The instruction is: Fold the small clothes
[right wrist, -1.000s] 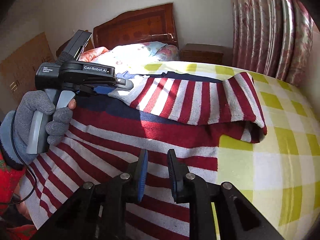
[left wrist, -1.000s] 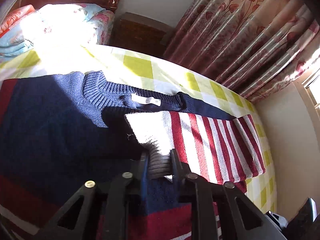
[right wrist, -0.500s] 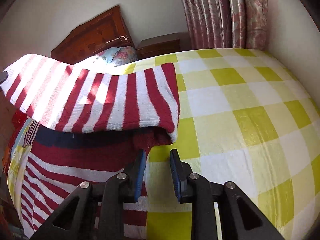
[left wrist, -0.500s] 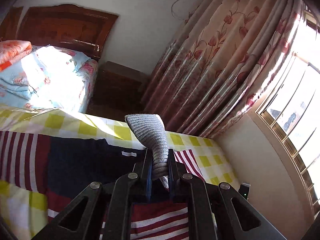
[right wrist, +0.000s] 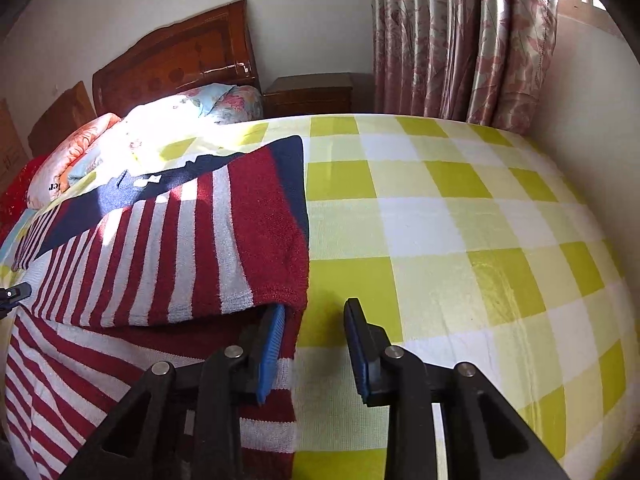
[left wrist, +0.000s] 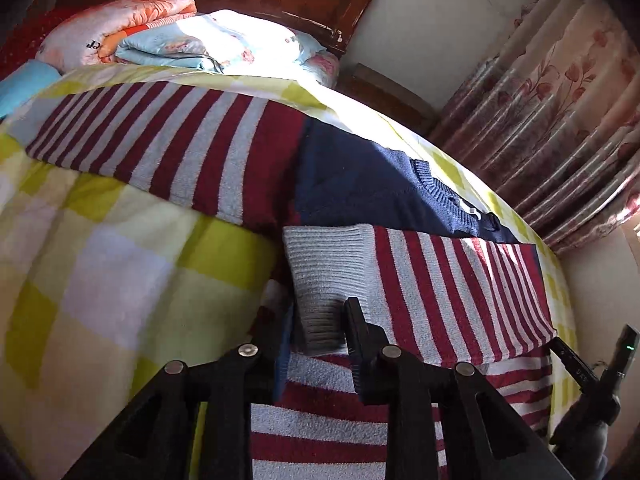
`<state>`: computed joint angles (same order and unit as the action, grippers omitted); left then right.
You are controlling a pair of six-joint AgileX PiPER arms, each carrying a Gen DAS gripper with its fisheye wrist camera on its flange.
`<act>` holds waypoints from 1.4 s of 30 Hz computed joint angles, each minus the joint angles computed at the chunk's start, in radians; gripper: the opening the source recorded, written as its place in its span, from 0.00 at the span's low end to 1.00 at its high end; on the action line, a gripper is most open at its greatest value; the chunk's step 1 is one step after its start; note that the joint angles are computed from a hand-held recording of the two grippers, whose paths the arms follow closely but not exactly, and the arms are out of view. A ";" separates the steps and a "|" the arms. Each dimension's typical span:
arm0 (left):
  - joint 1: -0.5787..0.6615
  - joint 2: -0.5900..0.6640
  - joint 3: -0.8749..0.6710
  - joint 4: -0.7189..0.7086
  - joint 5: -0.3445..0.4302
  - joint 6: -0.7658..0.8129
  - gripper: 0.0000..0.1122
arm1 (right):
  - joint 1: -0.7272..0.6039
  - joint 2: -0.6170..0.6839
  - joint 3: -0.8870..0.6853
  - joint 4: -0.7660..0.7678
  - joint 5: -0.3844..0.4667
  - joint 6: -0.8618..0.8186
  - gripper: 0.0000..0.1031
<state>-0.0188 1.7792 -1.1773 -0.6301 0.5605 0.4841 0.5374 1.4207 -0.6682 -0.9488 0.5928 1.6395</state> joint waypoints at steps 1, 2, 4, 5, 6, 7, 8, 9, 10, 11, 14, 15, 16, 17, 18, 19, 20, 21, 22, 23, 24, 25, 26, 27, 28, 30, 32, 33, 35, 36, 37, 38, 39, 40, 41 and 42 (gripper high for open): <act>-0.030 -0.054 0.052 0.066 -0.092 -0.060 0.25 | 0.019 -0.015 -0.009 0.024 0.041 -0.023 0.29; -0.059 -0.102 0.090 0.097 -0.161 -0.080 0.92 | 0.053 -0.028 -0.019 0.011 0.107 -0.009 0.29; -0.115 -0.154 0.110 0.050 -0.210 0.000 0.92 | 0.116 -0.048 -0.038 -0.051 0.208 0.038 0.30; -0.139 -0.151 0.095 -0.022 -0.192 0.100 0.92 | 0.124 -0.048 -0.049 -0.077 0.205 0.041 0.30; -0.158 -0.128 0.068 -0.066 -0.161 0.168 0.92 | 0.116 -0.041 -0.063 -0.097 0.163 0.025 0.30; -0.174 -0.086 0.027 -0.075 -0.130 0.196 0.92 | 0.109 -0.018 -0.085 -0.094 0.122 -0.009 0.30; -0.190 -0.045 0.001 -0.055 -0.120 0.184 0.92 | 0.106 0.020 -0.117 -0.082 0.102 -0.049 0.30; -0.207 -0.004 -0.027 0.002 -0.109 0.133 0.92 | 0.108 0.064 -0.146 -0.077 0.087 -0.084 0.30; -0.228 0.049 -0.075 0.100 -0.081 0.041 0.92 | 0.103 0.098 -0.163 -0.071 0.062 -0.120 0.30; -0.241 0.082 -0.085 0.175 -0.084 -0.020 0.92 | 0.093 0.141 -0.188 -0.027 0.054 -0.185 0.30; -0.265 0.047 -0.031 0.237 -0.128 0.003 0.92 | 0.065 0.142 -0.144 -0.036 -0.005 -0.205 0.30; -0.246 0.035 -0.042 0.178 -0.091 0.047 0.92 | 0.050 0.131 -0.144 0.004 -0.019 -0.256 0.30; -0.221 0.027 -0.054 0.099 -0.056 0.107 0.92 | 0.039 0.118 -0.153 0.037 -0.019 -0.299 0.30; -0.206 0.023 -0.065 0.059 -0.050 0.132 0.92 | 0.034 0.113 -0.168 0.036 -0.006 -0.310 0.31; -0.202 0.025 -0.072 0.060 -0.069 0.126 0.92 | 0.021 0.112 -0.187 0.019 -0.011 -0.313 0.31; -0.206 0.041 -0.099 0.101 -0.073 0.084 0.92 | -0.013 0.117 -0.210 0.024 -0.047 -0.338 0.31; -0.209 0.068 -0.138 0.143 -0.050 0.039 0.92 | -0.052 0.137 -0.247 0.053 -0.086 -0.379 0.31; -0.205 0.106 -0.184 0.145 -0.006 0.033 0.92 | -0.091 0.173 -0.295 0.091 -0.112 -0.431 0.31; -0.201 0.150 -0.219 0.133 0.028 0.038 0.92 | -0.131 0.220 -0.355 0.160 -0.128 -0.524 0.31; -0.203 0.158 -0.221 0.132 0.022 0.058 0.92 | -0.172 0.278 -0.413 0.242 -0.144 -0.624 0.31; -0.218 0.150 -0.207 0.165 0.001 0.062 0.92 | -0.207 0.335 -0.470 0.333 -0.142 -0.724 0.31; -0.220 0.147 -0.201 0.174 0.005 0.083 0.92 | -0.237 0.380 -0.505 0.399 -0.135 -0.794 0.31; -0.208 0.129 -0.183 0.143 0.003 0.124 0.92 | -0.263 0.385 -0.501 0.425 -0.168 -0.824 0.31; -0.178 0.107 -0.161 0.072 0.009 0.187 0.92 | -0.279 0.377 -0.492 0.433 -0.166 -0.815 0.31; -0.133 0.095 -0.151 -0.014 0.032 0.257 0.92 | -0.285 0.368 -0.492 0.443 -0.134 -0.798 0.31; -0.026 0.091 -0.156 -0.143 0.081 0.315 0.92 | -0.271 0.308 -0.439 0.371 -0.124 -0.646 0.31; 0.120 0.129 -0.191 -0.294 0.151 0.342 0.92 | -0.215 0.237 -0.377 0.275 -0.141 -0.512 0.32; 0.190 0.164 -0.226 -0.335 0.182 0.316 0.92 | -0.179 0.211 -0.358 0.259 -0.160 -0.505 0.32; 0.310 0.245 -0.321 -0.342 0.202 0.190 0.92 | -0.095 0.197 -0.350 0.187 -0.162 -0.451 0.32; 0.364 0.285 -0.373 -0.342 0.209 0.135 0.92 | -0.053 0.208 -0.360 0.162 -0.158 -0.435 0.32; 0.407 0.328 -0.430 -0.337 0.213 0.080 0.92 | -0.025 0.224 -0.374 0.152 -0.159 -0.431 0.32; 0.442 0.374 -0.500 -0.306 0.214 0.002 0.92 | 0.001 0.246 -0.392 0.136 -0.154 -0.414 0.32; 0.465 0.424 -0.585 -0.248 0.216 -0.087 0.92 | 0.021 0.271 -0.412 0.124 -0.148 -0.401 0.32; 0.480 0.481 -0.685 -0.172 0.223 -0.182 0.92 | 0.035 0.300 -0.437 0.130 -0.146 -0.408 0.32; 0.488 0.538 -0.784 -0.096 0.237 -0.275 0.92 | 0.043 0.325 -0.459 0.141 -0.143 -0.417 0.32; 0.492 0.598 -0.884 -0.030 0.255 -0.355 0.92 | 0.051 0.347 -0.478 0.146 -0.138 -0.418 0.32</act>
